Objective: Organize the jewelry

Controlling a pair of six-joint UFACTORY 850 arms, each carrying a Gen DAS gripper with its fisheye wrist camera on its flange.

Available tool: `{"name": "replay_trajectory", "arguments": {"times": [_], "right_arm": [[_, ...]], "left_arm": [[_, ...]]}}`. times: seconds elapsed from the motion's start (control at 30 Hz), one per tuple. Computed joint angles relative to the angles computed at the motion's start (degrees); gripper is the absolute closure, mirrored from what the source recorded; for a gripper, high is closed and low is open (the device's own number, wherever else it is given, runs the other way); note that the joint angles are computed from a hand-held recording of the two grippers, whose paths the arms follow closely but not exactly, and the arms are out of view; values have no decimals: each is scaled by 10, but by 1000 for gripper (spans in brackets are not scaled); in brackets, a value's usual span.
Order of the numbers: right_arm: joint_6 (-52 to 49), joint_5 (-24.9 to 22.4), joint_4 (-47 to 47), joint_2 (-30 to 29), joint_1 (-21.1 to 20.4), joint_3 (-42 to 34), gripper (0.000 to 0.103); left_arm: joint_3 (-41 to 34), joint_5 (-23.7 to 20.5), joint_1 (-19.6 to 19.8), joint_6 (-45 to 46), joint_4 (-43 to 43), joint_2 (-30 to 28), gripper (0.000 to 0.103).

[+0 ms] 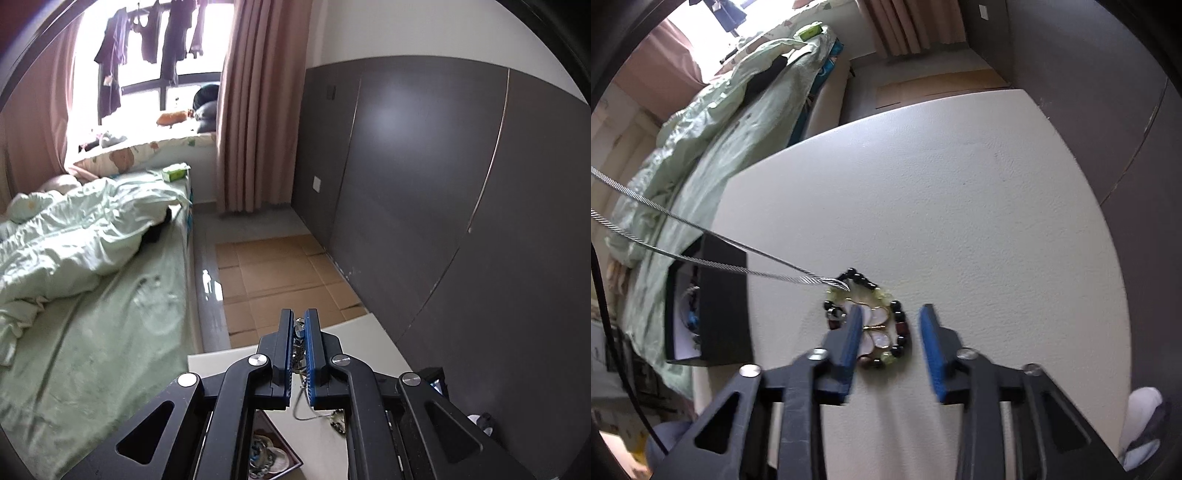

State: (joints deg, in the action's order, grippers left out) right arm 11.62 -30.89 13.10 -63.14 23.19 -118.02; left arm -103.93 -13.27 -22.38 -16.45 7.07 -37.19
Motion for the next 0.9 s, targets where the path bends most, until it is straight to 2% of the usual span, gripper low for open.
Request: {"name": "replay_trajectory", "arguments": {"times": [0.13,0.27,0.4,0.43,0.5,0.6,0.7,0.9], "right_arm": [[-2,2,-1,3,-1,6,79],[19,-28,-41,-13,2,-17,81],[75,-52,-148,-30,19,-48,88],[79,-53,-159,-30,21,-48,93],[69,-52,-158,-31,23,-49,94],[35,-28,-113,-17,20,-30,94],[23,16,-92,10,18,7,94],[-73,104,32,71,12,89,94]], "left_arm": [[-1,-4,1,-23,30,7,97],[-1,-9,2,-37,51,12,97],[3,-6,5,-37,51,19,97],[3,-7,5,-33,45,21,97],[2,-6,6,-25,37,23,97],[3,-6,2,-23,38,29,97],[2,-7,-2,-34,57,32,97],[8,-9,-6,-75,103,43,97]]}}
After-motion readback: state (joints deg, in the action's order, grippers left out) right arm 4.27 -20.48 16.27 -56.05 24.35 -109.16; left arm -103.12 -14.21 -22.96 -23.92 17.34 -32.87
